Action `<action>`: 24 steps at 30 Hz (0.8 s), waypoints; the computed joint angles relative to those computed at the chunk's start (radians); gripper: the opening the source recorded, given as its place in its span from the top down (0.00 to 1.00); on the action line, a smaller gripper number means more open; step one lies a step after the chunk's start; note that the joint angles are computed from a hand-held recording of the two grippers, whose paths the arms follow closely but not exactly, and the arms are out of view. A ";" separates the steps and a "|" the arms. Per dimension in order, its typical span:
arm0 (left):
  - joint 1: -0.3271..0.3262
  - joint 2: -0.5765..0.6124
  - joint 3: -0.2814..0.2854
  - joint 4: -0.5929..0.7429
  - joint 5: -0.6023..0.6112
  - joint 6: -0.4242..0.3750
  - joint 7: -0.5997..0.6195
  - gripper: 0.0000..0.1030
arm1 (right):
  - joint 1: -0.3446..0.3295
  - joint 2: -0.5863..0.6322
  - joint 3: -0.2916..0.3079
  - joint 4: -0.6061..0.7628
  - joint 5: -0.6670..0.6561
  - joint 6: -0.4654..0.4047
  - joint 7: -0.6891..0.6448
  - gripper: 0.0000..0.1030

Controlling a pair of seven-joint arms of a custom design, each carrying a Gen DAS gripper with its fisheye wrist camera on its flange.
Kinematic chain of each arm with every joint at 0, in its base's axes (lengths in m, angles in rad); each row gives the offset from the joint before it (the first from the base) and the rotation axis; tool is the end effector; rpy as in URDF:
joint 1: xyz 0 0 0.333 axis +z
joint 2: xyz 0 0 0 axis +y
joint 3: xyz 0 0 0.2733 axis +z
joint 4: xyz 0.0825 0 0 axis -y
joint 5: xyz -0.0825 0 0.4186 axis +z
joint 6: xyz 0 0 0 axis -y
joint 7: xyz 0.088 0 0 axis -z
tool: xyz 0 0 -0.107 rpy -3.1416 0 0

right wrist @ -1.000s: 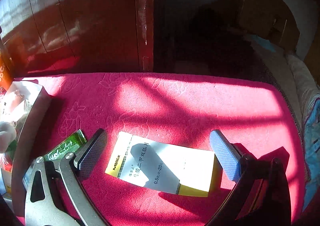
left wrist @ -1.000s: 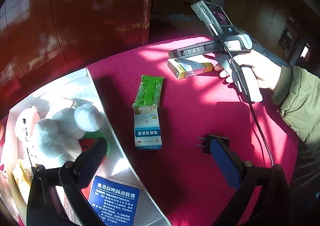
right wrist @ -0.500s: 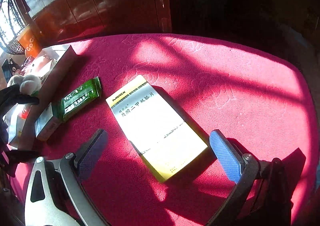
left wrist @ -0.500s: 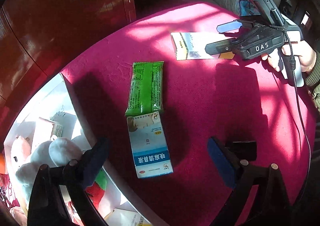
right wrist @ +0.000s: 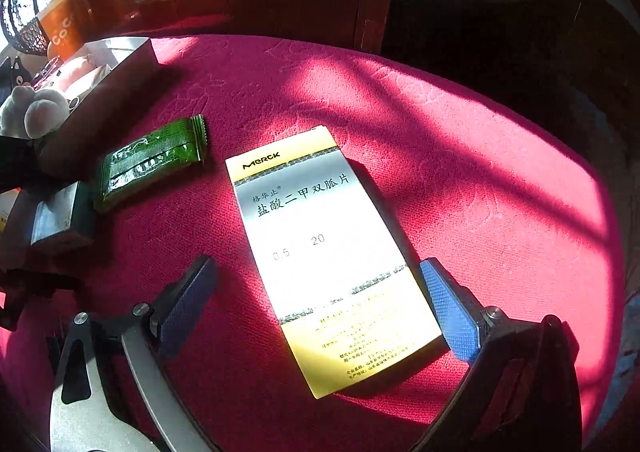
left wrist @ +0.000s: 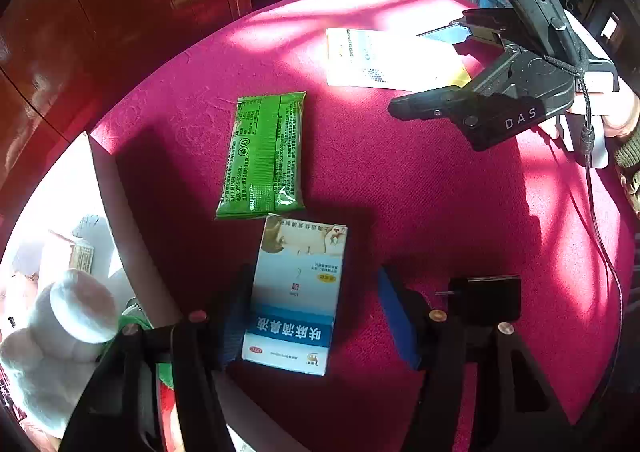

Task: Organize objects
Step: 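Grasp the white-and-yellow Merck box with the right tool while the left tool grasps the blue-white box, then lift and carry both medicine boxes over the white tray with both tools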

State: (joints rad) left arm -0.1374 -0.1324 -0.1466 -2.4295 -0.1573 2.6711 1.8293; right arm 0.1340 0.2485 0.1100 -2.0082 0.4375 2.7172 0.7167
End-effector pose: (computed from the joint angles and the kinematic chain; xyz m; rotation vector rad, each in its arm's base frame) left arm 0.5143 -0.1445 0.3301 -1.5802 2.4312 -0.4709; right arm 0.6325 0.1399 0.3175 -2.4213 1.0829 -0.3560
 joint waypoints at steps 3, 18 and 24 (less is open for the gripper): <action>0.001 -0.013 -0.004 -0.012 0.012 0.007 -0.021 0.52 | 0.005 0.004 -0.006 0.003 -0.002 0.005 0.039 0.09; -0.074 -0.287 -0.008 -0.312 0.067 0.351 -0.226 0.65 | 0.006 -0.248 -0.011 -0.256 0.321 0.121 -0.022 0.46; -0.003 -0.371 -0.126 -0.378 0.095 0.488 -0.402 0.65 | 0.134 -0.529 -0.092 -0.501 0.631 0.268 -0.094 0.46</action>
